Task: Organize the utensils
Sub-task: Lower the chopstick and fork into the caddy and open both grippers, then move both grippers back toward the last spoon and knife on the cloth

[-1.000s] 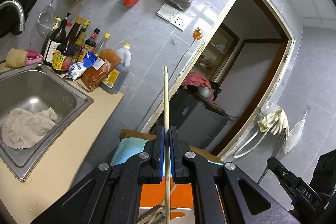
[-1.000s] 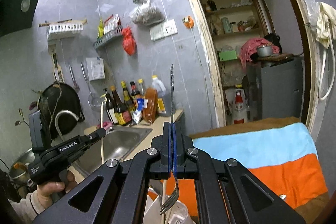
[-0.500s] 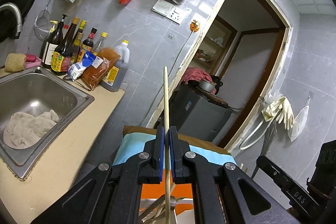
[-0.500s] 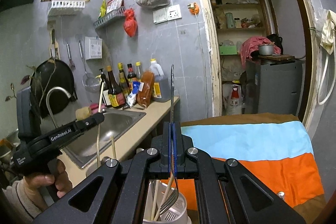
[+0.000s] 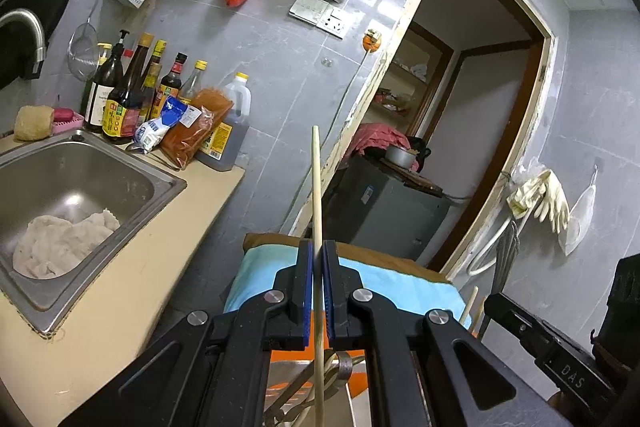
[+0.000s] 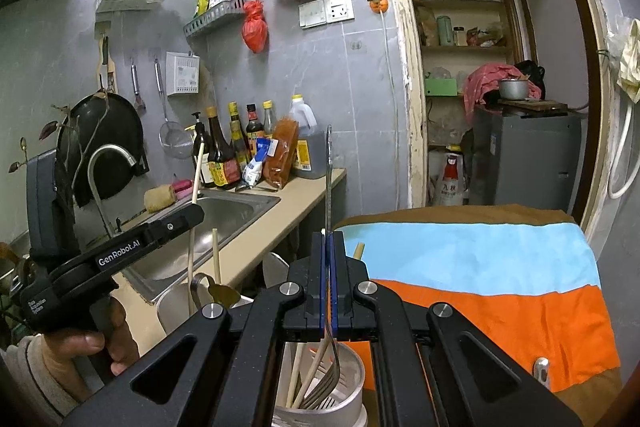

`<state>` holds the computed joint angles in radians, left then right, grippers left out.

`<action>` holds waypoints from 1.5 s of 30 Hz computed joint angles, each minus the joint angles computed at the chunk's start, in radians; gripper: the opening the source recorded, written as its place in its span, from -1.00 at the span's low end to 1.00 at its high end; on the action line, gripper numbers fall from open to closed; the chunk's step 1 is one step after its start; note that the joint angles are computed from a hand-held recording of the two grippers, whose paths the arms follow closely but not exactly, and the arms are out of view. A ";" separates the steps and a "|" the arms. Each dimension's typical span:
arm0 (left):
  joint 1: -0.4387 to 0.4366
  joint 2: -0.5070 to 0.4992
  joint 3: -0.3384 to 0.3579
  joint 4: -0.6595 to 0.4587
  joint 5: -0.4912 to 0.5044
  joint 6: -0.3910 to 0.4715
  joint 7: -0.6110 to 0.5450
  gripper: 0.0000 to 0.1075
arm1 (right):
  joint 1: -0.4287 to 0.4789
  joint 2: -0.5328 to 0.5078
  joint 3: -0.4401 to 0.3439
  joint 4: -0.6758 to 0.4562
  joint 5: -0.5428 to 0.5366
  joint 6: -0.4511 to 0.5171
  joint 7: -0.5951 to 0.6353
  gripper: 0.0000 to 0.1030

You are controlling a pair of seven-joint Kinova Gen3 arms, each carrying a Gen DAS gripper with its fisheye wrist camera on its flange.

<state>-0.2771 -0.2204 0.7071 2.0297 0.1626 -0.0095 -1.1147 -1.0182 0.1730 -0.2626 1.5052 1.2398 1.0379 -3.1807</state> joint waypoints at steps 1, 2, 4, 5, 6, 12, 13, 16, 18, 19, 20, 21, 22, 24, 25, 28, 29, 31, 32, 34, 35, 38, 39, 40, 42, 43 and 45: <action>0.005 -0.001 -0.004 -0.003 -0.004 0.011 -0.003 -0.91 | 0.002 -0.001 0.000 0.002 -0.003 -0.004 -0.001 -0.96; 0.012 -0.002 -0.012 -0.009 -0.012 0.032 -0.007 -0.90 | 0.003 -0.004 0.000 0.006 -0.005 -0.009 -0.004 -0.96; 0.032 -0.005 -0.030 -0.011 -0.032 0.050 0.003 -0.89 | 0.010 -0.013 -0.002 0.019 -0.009 -0.027 -0.014 -0.96; 0.052 -0.006 -0.049 -0.010 -0.040 0.054 0.010 -0.87 | 0.014 -0.014 -0.003 0.022 -0.013 -0.032 -0.015 -0.96; 0.080 -0.005 -0.076 -0.009 -0.047 0.062 0.016 -0.84 | 0.019 -0.017 -0.004 0.025 -0.020 -0.040 -0.014 -0.96; 0.158 -0.020 -0.154 -0.009 -0.093 0.096 0.071 -0.47 | 0.038 -0.032 -0.012 0.044 -0.037 -0.070 -0.023 -0.92; 0.161 -0.025 -0.159 -0.011 -0.101 0.102 0.080 -0.40 | 0.040 -0.036 -0.014 0.045 -0.037 -0.074 -0.025 -0.92; 0.150 -0.045 -0.150 -0.026 -0.131 0.125 0.107 -0.23 | 0.042 -0.044 -0.020 0.045 -0.034 -0.071 -0.028 -0.92; 0.133 -0.057 -0.133 -0.038 -0.155 0.139 0.123 -0.15 | 0.043 -0.052 -0.025 0.044 -0.032 -0.063 -0.028 -0.91; 0.121 -0.064 -0.120 -0.048 -0.169 0.148 0.130 -0.07 | 0.044 -0.056 -0.028 0.043 -0.031 -0.059 -0.028 -0.89; 0.108 -0.071 -0.105 -0.059 -0.183 0.160 0.137 0.03 | 0.045 -0.062 -0.031 0.043 -0.028 -0.052 -0.030 -0.83; 0.095 -0.077 -0.092 -0.068 -0.194 0.170 0.146 0.09 | 0.046 -0.065 -0.034 0.041 -0.025 -0.044 -0.030 -0.76; 0.087 -0.084 -0.082 -0.075 -0.206 0.176 0.154 0.17 | 0.045 -0.072 -0.038 0.043 -0.016 -0.035 -0.038 -0.54; 0.073 -0.095 -0.061 -0.092 -0.228 0.185 0.164 0.26 | 0.049 -0.087 -0.047 0.052 0.001 -0.027 -0.055 -0.20; 0.061 -0.099 -0.045 -0.104 -0.239 0.193 0.169 0.38 | 0.050 -0.094 -0.053 0.055 0.013 -0.014 -0.063 -0.17; 0.021 -0.114 0.007 -0.129 -0.266 0.202 0.187 0.58 | 0.054 -0.106 -0.072 0.046 0.021 0.028 -0.053 -0.07; 0.017 -0.116 0.017 -0.136 -0.272 0.200 0.189 0.65 | 0.051 -0.111 -0.079 0.047 0.033 0.056 -0.058 0.10; -0.014 -0.126 0.054 -0.149 -0.279 0.205 0.200 0.80 | 0.045 -0.119 -0.093 0.053 0.057 0.109 -0.077 0.39; -0.036 -0.135 0.078 -0.154 -0.282 0.202 0.207 0.85 | 0.044 -0.125 -0.100 0.058 0.066 0.133 -0.088 0.56; -0.057 -0.148 0.107 -0.160 -0.281 0.197 0.209 0.89 | 0.044 -0.137 -0.113 0.068 0.080 0.176 -0.108 0.66; -0.072 -0.153 0.126 -0.167 -0.280 0.198 0.208 0.91 | 0.046 -0.142 -0.119 0.069 0.083 0.193 -0.111 0.71; -0.122 -0.171 0.187 -0.186 -0.274 0.206 0.202 0.91 | 0.057 -0.172 -0.141 0.097 0.092 0.244 -0.130 0.86; -0.138 -0.177 0.206 -0.193 -0.270 0.209 0.199 0.91 | 0.063 -0.183 -0.149 0.106 0.090 0.259 -0.133 0.88; -0.150 -0.184 0.222 -0.197 -0.266 0.210 0.194 0.91 | 0.071 -0.192 -0.155 0.109 0.083 0.266 -0.127 0.92; -0.182 -0.197 0.262 -0.207 -0.252 0.212 0.187 0.91 | 0.088 -0.215 -0.171 0.120 0.067 0.282 -0.113 0.94; -0.196 -0.202 0.280 -0.214 -0.243 0.216 0.183 0.91 | 0.097 -0.228 -0.180 0.130 0.060 0.289 -0.107 0.94; -0.222 -0.215 0.314 -0.225 -0.222 0.223 0.178 0.91 | 0.118 -0.249 -0.198 0.139 0.042 0.299 -0.093 0.94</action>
